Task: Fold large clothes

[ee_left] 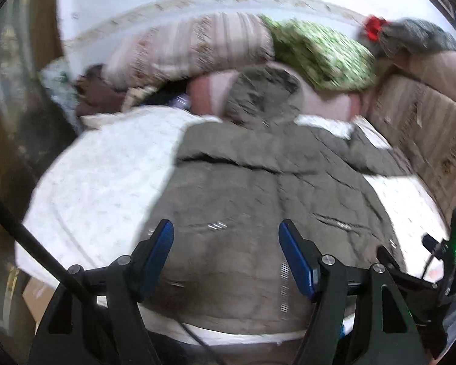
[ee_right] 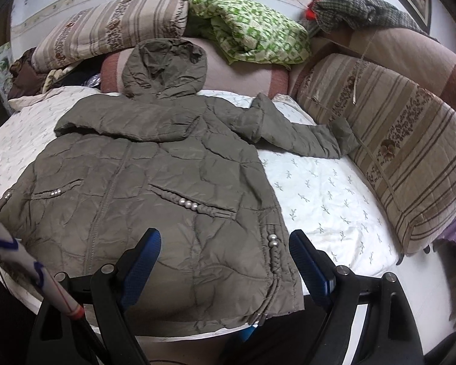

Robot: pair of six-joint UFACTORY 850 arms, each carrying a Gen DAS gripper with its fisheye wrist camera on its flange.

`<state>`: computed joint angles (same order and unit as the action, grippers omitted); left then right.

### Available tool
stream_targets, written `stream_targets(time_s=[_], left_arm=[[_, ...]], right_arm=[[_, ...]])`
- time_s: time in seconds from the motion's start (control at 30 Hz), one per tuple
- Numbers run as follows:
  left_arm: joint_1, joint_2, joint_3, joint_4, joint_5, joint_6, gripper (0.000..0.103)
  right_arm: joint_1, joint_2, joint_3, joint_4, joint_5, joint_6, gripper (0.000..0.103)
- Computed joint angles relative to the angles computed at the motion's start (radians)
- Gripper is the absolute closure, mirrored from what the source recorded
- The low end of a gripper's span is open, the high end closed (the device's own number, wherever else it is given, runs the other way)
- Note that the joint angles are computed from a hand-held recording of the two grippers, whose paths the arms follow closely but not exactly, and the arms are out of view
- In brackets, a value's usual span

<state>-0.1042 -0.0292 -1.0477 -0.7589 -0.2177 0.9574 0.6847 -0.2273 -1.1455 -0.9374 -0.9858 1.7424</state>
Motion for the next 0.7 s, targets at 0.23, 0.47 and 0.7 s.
stream_targets(time_s=[0.23, 0.47, 0.7], left_arm=[[0.076, 0.072, 0.045, 0.039, 0.145, -0.113, 0.026], [0.111, 0.076, 0.043, 0.255, 0.149, -0.342, 0.026], [0.071, 0.017, 0.005, 0.468, 0.150, -0.531, 0.025]], right_arm=[[0.042, -0.035, -0.067, -0.055, 0.004, -0.041, 0.013], [0.054, -0.046, -0.095, -0.076, 0.043, -0.081, 0.013], [-0.031, -0.004, -0.044, -0.062, 0.089, -0.024, 0.013]])
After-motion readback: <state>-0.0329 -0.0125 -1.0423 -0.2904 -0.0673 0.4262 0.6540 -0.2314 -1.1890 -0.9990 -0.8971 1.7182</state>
